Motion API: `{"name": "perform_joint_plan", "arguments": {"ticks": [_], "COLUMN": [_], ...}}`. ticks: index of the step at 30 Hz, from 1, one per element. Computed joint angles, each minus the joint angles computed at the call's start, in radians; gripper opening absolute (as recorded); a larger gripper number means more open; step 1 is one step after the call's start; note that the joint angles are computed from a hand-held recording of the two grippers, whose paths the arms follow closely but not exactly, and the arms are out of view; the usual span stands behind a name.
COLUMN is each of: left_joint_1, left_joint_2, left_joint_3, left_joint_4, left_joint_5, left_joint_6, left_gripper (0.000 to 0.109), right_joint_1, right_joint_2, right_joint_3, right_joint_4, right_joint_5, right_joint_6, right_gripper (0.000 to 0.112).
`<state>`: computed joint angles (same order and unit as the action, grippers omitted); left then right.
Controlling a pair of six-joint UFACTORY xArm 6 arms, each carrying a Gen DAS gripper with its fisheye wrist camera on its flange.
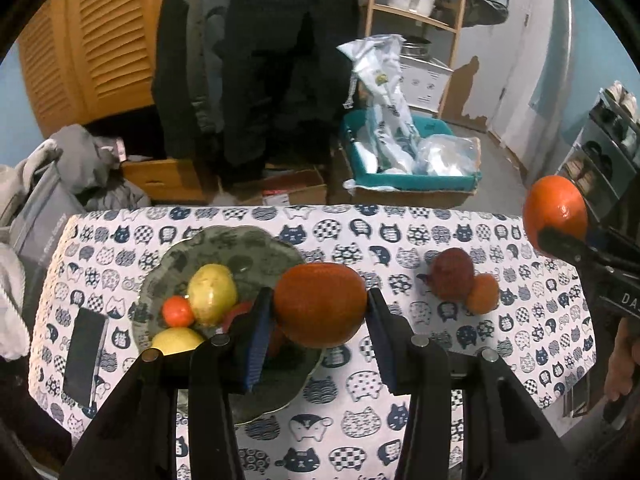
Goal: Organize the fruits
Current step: 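Carry the mandarin in the left tool while the right tool carries the orange over the bowl, then lower the mandarin into the bowl and open the left tool while the right tool holds the orange above it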
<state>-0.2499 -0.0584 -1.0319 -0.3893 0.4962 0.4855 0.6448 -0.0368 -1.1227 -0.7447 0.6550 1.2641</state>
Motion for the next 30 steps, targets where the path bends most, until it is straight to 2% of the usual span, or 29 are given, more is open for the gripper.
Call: {"name": "perform_joint_plan", "arguments": {"ticks": [16, 30], "left_joint_1": [0.111, 0.162], "left_joint_2": [0.064, 0.199], "left_joint_3": [-0.01, -0.065], "left_joint_4": [0.017, 0.017], "left_joint_5": [-0.005, 0.08], "left_joint_6": [-0.018, -0.025], "left_gripper": [0.047, 0.047], "right_joint_1": [0.023, 0.052], "right_joint_2": [0.274, 0.538], "right_joint_3": [-0.269, -0.548], "right_joint_4": [0.154, 0.364], "right_joint_5": [-0.081, -0.04], "right_joint_6": [-0.165, -0.383], "right_gripper": [0.063, 0.063]}}
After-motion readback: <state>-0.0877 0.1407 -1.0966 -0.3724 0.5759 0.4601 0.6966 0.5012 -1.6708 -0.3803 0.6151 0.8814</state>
